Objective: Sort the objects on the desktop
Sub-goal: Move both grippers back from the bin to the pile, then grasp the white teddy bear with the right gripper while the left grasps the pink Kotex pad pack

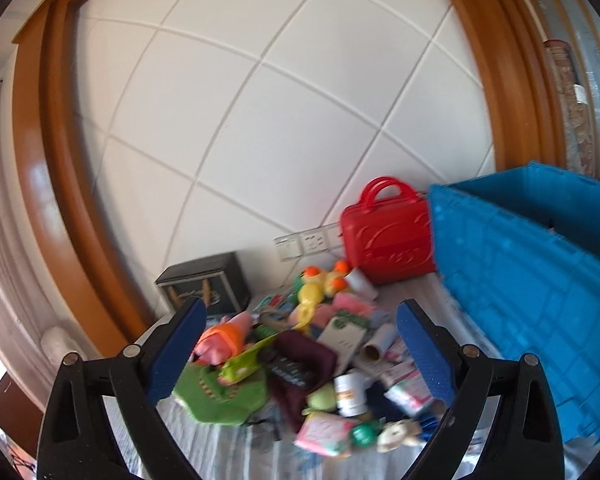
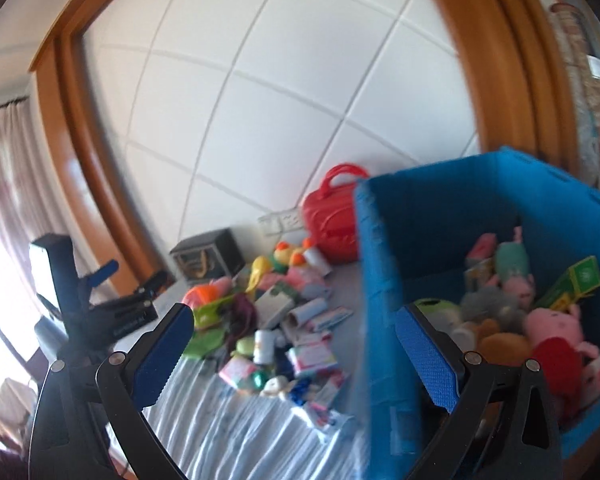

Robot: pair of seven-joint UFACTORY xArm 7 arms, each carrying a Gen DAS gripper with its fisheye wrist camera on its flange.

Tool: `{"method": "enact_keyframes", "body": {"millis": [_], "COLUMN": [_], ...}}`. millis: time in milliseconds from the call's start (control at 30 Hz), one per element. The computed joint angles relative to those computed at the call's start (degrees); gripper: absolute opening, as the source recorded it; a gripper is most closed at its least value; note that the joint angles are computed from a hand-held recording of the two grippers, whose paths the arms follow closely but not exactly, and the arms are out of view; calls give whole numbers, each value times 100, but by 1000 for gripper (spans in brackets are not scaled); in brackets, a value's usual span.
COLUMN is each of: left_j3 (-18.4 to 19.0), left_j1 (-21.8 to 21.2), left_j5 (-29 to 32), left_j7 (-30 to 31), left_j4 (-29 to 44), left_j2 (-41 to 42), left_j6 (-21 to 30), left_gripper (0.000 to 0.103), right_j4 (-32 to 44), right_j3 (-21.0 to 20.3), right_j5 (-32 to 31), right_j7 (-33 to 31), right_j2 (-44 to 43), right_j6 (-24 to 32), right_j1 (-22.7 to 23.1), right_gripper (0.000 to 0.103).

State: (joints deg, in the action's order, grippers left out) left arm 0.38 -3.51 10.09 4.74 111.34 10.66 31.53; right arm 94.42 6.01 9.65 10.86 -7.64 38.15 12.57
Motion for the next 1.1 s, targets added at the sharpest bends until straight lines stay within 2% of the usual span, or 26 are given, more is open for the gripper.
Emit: {"method": "enact_keyframes", "body": {"millis": [233,333,400,500,567,667,767,833,867,900,967,1100], "left_j3": [-133,-195,-209,-195,-210,-107,-175,-185,-243,-269,-345,-481], "left_j1": [801,1062,1194,1292,1322,1190,1153,1104,1120,1116,1112,1083], "left_j5": [-1446,-1969,-2227,-2396,-2456,-2174,-2126,-2076,-2161,-2200,-2310,-2430], "left_j7": [1693,2365,2664,2708,2758,2543,2673,2676,2748,2784,2937,3214], "left_j4": [-26,28,-16,197,166,-53,-324,-502,-527,-522,-532,-263], "left_j2": [193,344,437,714,814,916,991,1023,1087,1134,1271,1665], "left_j6": [162,248,156,468,566,709,924,1012,1122,1219,1310,1570], "left_gripper": [97,97,97,97,97,97,97,97,97,97,97,97], "right_j4": [434,827,991,1302,1570,1976,2459,2917,3193,3376,3645,3329], "right_j3": [316,361,344,235,133,45,-137,-246,-315,-353,-343,-147], "right_j5": [-187,-705,-1035,-1502,-1814,-1916,-2186,-2265,-2279,-2248,-2006,-1259], "right_j7": [-139,-196,-305,-427,-598,-947,-1260,-1364,-1333,-1299,-1148,-777], "right_j2": [1137,1781,2192,2717,3092,3624,4156,4551,4761,4891,5063,4804], "right_j6": [265,946,1208,1491,1651,1779,1913,2106,2252,2331,2376,2134], "right_j1": [403,651,841,1095,1245,1299,1433,1499,1534,1533,1408,992], "right_gripper": [102,102,95,85,84,82,77,66,55,46,36,32]}}
